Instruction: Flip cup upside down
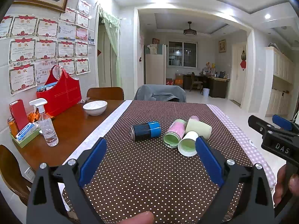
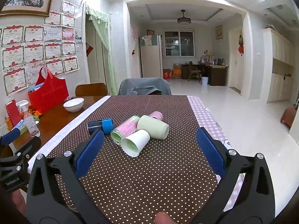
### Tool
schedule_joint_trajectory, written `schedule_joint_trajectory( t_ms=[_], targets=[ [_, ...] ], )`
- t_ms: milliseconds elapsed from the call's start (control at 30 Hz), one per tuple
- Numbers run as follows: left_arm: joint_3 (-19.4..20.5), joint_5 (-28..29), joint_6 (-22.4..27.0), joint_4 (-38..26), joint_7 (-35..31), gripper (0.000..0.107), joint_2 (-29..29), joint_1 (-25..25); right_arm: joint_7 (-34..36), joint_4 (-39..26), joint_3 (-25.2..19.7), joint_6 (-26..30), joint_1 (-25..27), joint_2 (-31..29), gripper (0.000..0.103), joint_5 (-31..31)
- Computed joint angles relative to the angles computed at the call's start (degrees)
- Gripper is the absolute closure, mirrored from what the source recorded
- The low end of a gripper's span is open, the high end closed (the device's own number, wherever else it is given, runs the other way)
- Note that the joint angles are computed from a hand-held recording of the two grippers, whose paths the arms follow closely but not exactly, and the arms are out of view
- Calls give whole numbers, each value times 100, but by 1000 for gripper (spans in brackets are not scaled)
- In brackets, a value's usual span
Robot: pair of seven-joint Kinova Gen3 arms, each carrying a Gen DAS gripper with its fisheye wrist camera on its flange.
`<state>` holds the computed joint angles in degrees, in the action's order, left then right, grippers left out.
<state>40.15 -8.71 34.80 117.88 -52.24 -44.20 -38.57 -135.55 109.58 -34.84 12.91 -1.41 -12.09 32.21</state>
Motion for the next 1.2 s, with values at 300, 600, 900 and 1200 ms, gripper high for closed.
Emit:
schedule_joint_trajectory(
  t_ms=[300, 600, 900, 1200],
  targets=[
    [-63, -29, 74, -57, -44, 13, 53, 61, 0, -11, 54, 25, -60, 7, 6, 7],
    [-39, -14, 83, -61, -5, 13, 97, 70, 91, -3, 216, 20, -202, 26, 6, -65],
    [-53, -47, 91, -54, 39, 13, 164, 148, 109, -10, 240, 43, -233, 32, 6, -77],
    [-22, -80, 130, -77, 82, 13, 186, 161, 9, -16, 192, 26, -183, 80, 6, 18]
  ],
)
